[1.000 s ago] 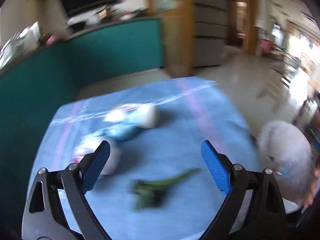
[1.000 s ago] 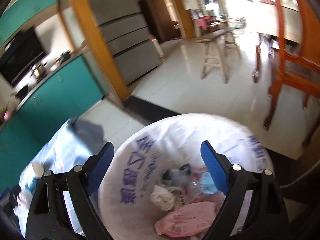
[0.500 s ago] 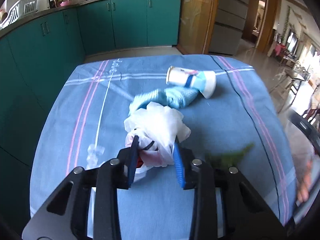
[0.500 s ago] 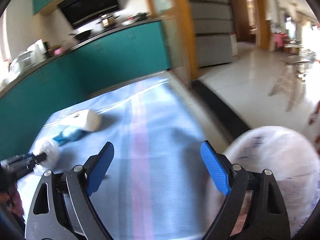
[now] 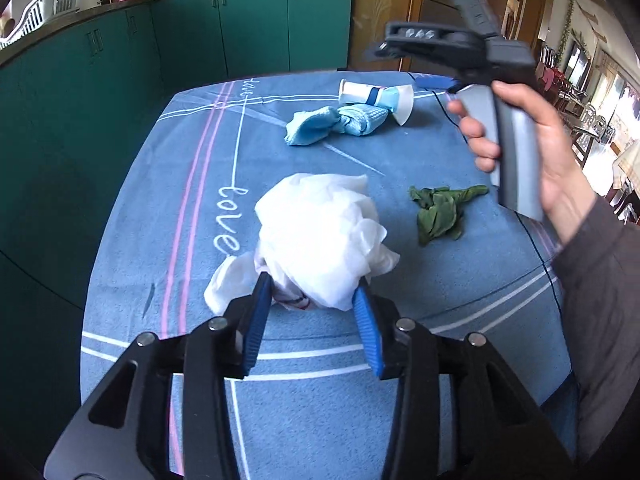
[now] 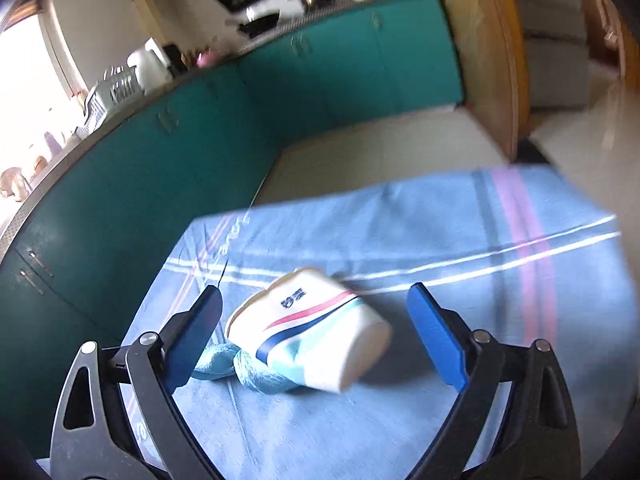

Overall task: Collect trash
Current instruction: 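Grasp the white plastic bag with the left tool while the right grasps the paper cup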

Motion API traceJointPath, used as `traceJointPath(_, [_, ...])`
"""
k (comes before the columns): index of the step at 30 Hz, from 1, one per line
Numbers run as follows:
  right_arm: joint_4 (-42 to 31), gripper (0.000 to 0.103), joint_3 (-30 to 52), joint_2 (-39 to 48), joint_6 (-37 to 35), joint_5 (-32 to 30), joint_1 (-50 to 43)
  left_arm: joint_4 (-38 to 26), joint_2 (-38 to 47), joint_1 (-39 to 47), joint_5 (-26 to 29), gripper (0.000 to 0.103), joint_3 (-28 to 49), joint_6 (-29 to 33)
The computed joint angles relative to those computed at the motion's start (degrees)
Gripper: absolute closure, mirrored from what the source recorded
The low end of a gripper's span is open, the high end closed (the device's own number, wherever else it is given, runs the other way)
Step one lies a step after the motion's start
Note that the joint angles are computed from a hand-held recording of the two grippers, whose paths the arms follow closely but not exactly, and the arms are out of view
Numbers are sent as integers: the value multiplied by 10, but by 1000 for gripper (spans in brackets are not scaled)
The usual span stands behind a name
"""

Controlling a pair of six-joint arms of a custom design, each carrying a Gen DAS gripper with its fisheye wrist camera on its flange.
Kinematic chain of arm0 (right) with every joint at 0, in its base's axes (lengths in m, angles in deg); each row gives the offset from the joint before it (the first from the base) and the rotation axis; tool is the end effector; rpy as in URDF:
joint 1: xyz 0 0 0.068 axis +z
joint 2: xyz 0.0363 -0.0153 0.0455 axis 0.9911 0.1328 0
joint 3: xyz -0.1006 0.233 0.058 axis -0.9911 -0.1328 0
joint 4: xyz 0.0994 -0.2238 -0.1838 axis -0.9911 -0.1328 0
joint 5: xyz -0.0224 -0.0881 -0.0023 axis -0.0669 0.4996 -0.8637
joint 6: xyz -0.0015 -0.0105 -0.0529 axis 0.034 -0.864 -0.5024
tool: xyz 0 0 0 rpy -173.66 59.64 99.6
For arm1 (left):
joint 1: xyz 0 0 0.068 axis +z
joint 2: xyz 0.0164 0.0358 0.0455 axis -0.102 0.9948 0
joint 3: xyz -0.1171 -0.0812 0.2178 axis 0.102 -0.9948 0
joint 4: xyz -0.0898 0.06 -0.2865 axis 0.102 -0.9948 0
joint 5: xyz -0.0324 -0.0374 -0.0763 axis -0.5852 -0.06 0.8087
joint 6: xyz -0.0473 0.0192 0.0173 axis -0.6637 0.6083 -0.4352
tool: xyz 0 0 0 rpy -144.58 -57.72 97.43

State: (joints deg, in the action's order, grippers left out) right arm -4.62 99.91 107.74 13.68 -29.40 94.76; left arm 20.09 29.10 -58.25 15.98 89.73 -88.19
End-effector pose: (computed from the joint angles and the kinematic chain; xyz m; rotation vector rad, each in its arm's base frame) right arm 0.4222 0.1081 0.0423 -0.2179 2.3297 0.7204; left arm 0.1794 -0.2069 0.0569 0.0879 2.4977 -0.0393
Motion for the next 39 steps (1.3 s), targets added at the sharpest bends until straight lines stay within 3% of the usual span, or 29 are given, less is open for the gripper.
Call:
traceJointPath(4, [-46,14,45,40,-11,-29,3,-11,-25,3,-17,48,-13,-5])
traceJointPath(6, [-86,28,53,38,-35,-55,3,-9,-37,9,-21,45,-20,-7])
traceJointPath(8, [-108,32,32,18,-66,-51,4,-14,-50,11,-31,39,-26,-12])
traceJointPath(13, [-202,40,12,-6,-177,-45,22,-24,-98,15,-52,36,-49,-19])
traceJointPath(15, [-208,47,-20,-31,-207,-55,23,-31,-125,12,-58,35,-63,-24])
traceJointPath(17, [-231,62,-42,-55,-226,-75,18,-37,-147,11,-64,34,-72,-30])
traceJointPath(18, [-240,62,-55,-74,-238,-67,17,-40,-157,12,-66,33,-77,-33])
traceJointPath(21, [-217,58,-106,-138,-244,-3,16,-43,-170,13,-75,24,-84,-41])
traceJointPath(23, [-197,27,-128,-173,-230,-8,5,-38,-159,17,-77,22,-81,-39])
traceJointPath(25, [-139,13,-156,-208,-169,-17,-4,-35,-145,14,-76,22,-73,-40])
traceJointPath(29, [-84,12,-145,-194,-61,19,17,-31,-121,2,-76,18,-60,-40])
traceJointPath(31, [-58,12,-127,-164,-7,82,43,-35,-112,-5,-81,18,-53,-41])
traceJointPath(35, [-86,12,-63,-100,25,129,71,-44,-101,-14,-89,16,-44,-45])
traceJointPath(39, [-116,12,-34,-69,13,160,83,-45,-82,-14,-97,15,-33,-45])
